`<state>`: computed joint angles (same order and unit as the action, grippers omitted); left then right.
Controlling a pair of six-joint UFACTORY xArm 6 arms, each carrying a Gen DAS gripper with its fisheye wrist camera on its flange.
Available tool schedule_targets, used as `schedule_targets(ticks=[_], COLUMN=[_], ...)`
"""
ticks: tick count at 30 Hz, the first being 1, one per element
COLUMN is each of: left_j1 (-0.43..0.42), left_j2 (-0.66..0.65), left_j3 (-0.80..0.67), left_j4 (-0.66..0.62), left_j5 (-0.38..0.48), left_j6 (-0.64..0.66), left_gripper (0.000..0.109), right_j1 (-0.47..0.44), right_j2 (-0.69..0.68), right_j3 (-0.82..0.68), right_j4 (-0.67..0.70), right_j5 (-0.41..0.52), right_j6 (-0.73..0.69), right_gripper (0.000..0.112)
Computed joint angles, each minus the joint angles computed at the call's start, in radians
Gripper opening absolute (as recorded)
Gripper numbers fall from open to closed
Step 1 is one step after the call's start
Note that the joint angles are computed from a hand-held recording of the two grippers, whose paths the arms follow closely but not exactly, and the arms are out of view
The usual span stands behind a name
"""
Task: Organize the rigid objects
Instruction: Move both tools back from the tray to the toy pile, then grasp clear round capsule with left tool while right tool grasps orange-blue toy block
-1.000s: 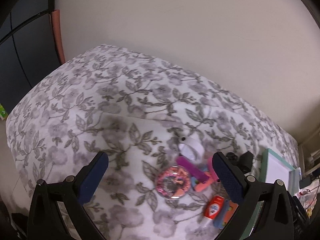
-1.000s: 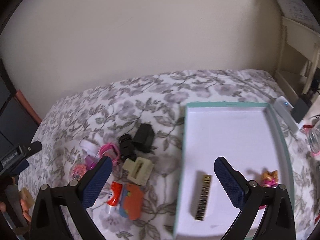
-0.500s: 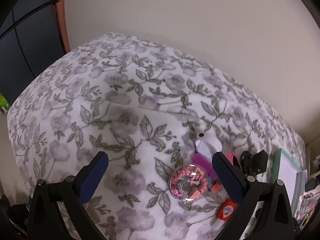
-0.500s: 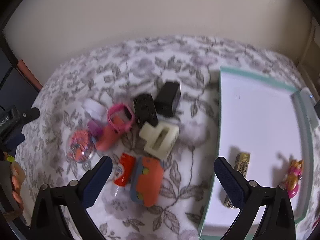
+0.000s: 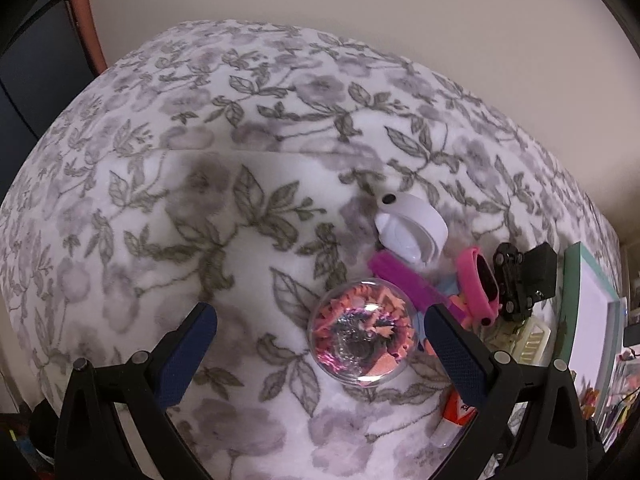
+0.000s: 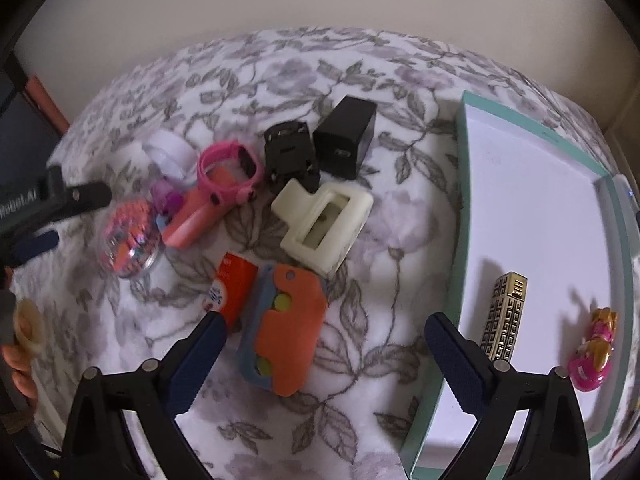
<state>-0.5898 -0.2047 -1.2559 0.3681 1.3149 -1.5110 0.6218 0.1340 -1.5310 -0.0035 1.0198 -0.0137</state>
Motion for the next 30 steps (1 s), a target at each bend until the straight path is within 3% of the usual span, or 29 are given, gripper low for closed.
schedule_targets(ticks=[13,24,30], left_j1=[0.013,0.037,0.033], left_j2=[0.065,0.061,0.067], left_j3=[-0.014,0.027,0.012], left_j4=[-0.051,-0.061,-0.06], left_j5=[-0.035,-0.075,-0.048], left_j6=[0.067,0.045,0.052], left_gripper=[0.103,0.103,0.103], right_j1=[0.047,0.032,0.036], right_j2=[0.006,0.013,0.012], right_j3=[0.041,0.051,0.054], right_j4=[-0.12,-0.079,-0.081], right_j5=[-0.011,-0.031,-0.034], right_j6=[0.013,0.009,0.011], right_gripper=[0.099,0.1,0.1])
